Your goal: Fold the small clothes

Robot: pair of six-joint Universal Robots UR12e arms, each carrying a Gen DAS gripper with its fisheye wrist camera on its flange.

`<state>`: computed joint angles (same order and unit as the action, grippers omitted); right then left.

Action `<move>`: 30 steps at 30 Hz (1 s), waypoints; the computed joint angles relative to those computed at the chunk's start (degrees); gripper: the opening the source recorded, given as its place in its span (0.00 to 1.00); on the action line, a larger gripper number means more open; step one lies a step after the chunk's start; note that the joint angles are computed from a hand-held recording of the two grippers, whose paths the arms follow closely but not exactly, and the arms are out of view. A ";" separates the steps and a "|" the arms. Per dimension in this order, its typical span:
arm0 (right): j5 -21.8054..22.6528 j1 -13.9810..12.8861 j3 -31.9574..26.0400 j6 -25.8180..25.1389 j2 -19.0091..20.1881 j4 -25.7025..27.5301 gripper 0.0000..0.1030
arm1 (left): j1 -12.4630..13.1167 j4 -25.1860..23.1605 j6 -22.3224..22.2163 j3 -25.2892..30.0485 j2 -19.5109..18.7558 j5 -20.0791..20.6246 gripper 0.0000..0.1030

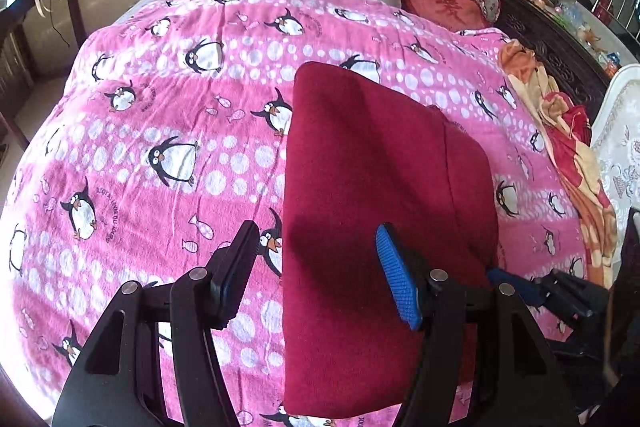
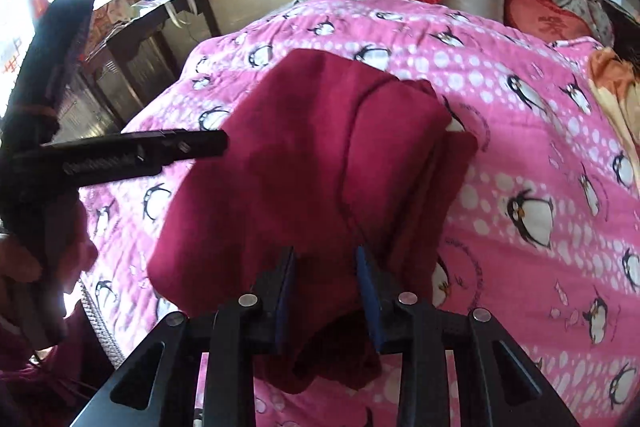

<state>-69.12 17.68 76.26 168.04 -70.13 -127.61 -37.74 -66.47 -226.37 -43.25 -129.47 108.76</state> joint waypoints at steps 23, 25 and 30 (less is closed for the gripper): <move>-4.08 0.24 -1.23 11.33 -1.30 -7.31 0.49 | -1.90 -1.17 1.94 3.18 -0.50 6.27 0.59; -4.60 0.49 -1.56 12.31 -1.13 -7.52 0.49 | -2.01 -1.33 2.07 3.29 -0.47 6.72 0.59; -4.77 0.85 -2.28 13.84 -0.63 -7.54 0.49 | -2.21 -0.86 2.26 3.18 -0.31 7.41 0.59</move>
<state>-73.89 18.53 73.98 181.88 -70.75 -135.15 -39.95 -67.33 -224.11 -40.07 -129.78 116.17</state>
